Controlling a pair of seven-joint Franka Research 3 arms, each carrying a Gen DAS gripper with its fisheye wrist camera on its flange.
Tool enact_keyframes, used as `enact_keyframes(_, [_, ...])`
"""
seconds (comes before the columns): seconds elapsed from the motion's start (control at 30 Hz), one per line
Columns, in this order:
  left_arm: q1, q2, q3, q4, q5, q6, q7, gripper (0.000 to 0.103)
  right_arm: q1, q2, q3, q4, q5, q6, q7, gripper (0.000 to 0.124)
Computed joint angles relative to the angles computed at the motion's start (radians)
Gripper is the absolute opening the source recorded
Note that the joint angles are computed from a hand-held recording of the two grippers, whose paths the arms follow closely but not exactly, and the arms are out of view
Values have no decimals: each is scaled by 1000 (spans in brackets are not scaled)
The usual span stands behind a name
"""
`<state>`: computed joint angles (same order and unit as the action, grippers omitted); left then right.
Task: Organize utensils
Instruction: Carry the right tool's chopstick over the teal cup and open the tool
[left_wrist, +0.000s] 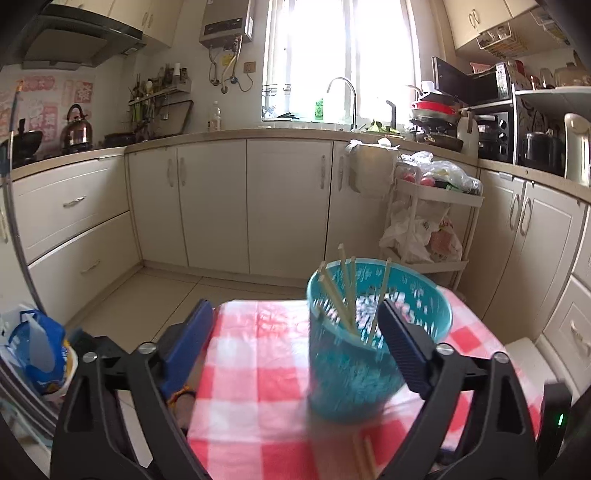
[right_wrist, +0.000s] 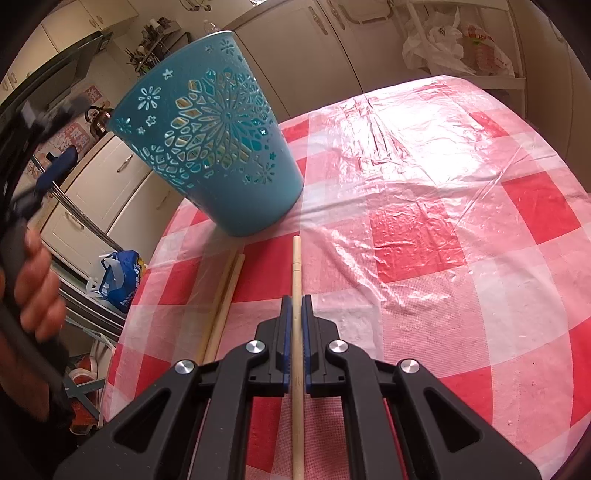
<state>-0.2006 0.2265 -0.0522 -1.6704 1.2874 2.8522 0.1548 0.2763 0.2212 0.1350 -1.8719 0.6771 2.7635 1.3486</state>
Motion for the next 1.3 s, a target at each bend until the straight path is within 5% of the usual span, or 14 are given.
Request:
enact_keyframes(0.17, [28,-51,-11,-114,-33,29,18,92,-3,-15,10,-21,36,42,-33,6])
enact_keyframes(0.53, [96,-11,-33,-242,-453,127,291,94,-17,-28,41,-28,212,96,-160,6])
enact_keyframes(0.9, [80,24,-33,-239,-693,74,469,95,-2,-64,59,-17,435,185,-330,6])
enact_keyframes(1.13, [64,36,-34,-211,-728,30,529,95,12,-34,74,152,653,250,-550,6])
enact_keyframes(1.3, [73,40,-43,-211,-777,30,559,95,33,87,95,387,623,316,-573,6])
